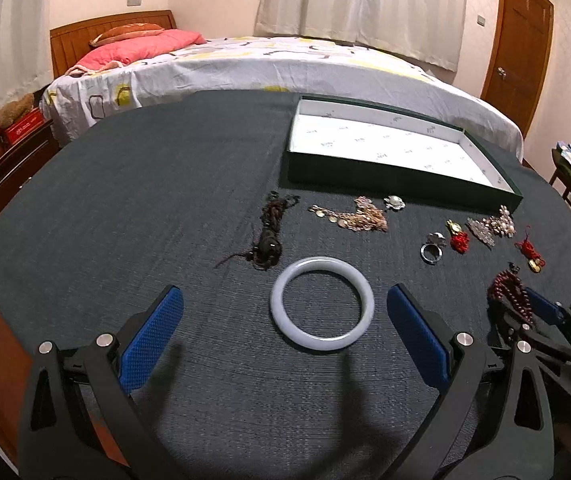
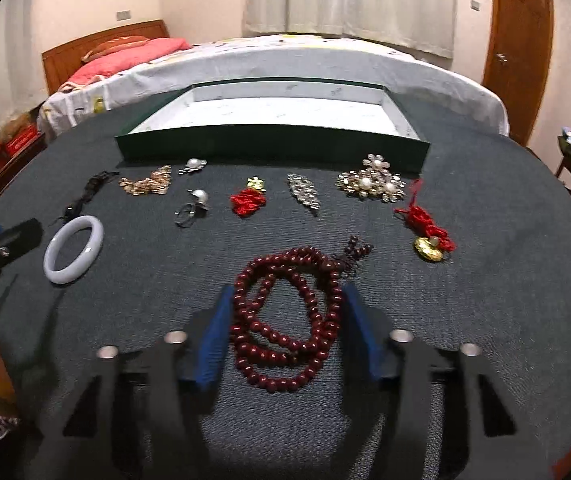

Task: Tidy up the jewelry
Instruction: 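Grasp the red bead strand with right tool while left tool grasps white bangle, then release the bead strand in the green box with right tool while left releases bangle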

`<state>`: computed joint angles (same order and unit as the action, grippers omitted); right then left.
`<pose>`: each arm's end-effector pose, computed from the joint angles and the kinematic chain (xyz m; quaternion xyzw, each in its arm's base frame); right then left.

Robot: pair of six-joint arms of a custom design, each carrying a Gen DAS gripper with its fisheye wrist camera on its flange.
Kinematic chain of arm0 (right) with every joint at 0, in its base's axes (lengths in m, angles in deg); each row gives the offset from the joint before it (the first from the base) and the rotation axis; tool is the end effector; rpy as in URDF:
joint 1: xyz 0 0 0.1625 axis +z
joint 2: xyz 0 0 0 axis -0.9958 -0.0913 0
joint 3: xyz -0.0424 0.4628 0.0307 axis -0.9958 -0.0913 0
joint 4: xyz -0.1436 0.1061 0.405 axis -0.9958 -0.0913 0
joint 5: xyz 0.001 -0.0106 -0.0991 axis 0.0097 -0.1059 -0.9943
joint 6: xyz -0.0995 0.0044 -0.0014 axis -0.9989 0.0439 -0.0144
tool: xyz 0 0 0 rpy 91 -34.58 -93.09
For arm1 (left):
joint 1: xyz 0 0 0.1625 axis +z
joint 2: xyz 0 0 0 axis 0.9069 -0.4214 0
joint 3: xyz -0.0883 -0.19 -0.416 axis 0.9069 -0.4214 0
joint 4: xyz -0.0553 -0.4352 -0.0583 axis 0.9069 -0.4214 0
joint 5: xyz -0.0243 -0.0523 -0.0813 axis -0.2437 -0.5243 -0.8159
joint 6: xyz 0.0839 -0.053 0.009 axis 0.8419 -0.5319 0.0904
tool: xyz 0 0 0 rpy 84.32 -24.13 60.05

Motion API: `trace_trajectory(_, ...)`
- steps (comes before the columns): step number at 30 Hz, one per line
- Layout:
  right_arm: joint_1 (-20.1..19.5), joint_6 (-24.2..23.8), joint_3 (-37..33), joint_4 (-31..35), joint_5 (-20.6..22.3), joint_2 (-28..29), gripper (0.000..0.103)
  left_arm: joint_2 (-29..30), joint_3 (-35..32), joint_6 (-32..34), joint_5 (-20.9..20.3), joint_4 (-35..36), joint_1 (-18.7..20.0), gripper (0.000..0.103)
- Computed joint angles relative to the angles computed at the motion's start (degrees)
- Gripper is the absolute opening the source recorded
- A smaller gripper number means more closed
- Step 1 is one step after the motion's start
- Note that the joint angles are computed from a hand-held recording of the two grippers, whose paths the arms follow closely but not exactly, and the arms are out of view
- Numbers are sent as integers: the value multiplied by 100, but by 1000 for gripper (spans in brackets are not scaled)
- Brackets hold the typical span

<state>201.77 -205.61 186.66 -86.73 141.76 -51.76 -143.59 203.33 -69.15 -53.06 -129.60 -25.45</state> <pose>0.2307 -0.3483 0.0774 0.0233 -0.8397 0.3793 0.3879 -0.1412 -0.3828 0.1905 0.2672 0.8742 -0.2995 0.2734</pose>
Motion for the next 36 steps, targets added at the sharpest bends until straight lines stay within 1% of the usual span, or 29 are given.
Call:
trace_trajectory(2, -10, -49, 48, 7, -158, -58, 25, 36, 8, 40, -15, -55, -38, 99)
trace_trajectory(3, -21, -28, 76, 28, -236, -97, 23, 77, 12, 38, -11, -94, -61, 99)
trace_trajectory(4, -29, 5, 101, 43, -273, -133, 17, 91, 10, 36, -16, -121, -66, 99)
trace_trajectory(7, -30, 93, 196, 54, -304, -266, 13, 186, -18, -44, -81, -169, -38, 99)
trace_trajectory(12, -63, 123, 430, -104, -273, -563, 13, 424, -94, -39, -162, -220, 35, 99)
trace_trajectory(16, -112, 110, 533, -186, -357, -662, 13, 755, -132, 176, -61, -437, 49, 99)
trace_trajectory(20, -154, 56, 593, -274, -452, -729, 13, 976, -232, 138, -26, -397, 182, 99)
trace_trajectory(22, -178, 42, 625, -317, -487, -761, 13, 1002, -269, 87, -50, -317, 250, 97)
trace_trajectory(23, -190, 34, 640, -335, -503, -774, 13, 1006, -281, 65, -65, -290, 279, 92)
trace_trajectory(24, -197, 33, 648, -343, -519, -783, 13, 1037, -262, 102, 10, -372, 268, 90)
trace_trajectory(28, -214, 41, 661, -350, -571, -792, 13, 1075, -220, 260, -21, -618, 291, 82)
trace_trajectory(29, -217, 37, 666, -358, -575, -795, 13, 1082, -187, 357, -53, -729, 284, 78)
trace_trajectory(30, -218, 30, 666, -364, -570, -791, 13, 1091, -168, 438, -81, -810, 278, 69)
trace_trajectory(36, -209, 4, 666, -378, -581, -782, 13, 1140, -128, 500, -74, -962, 247, 69)
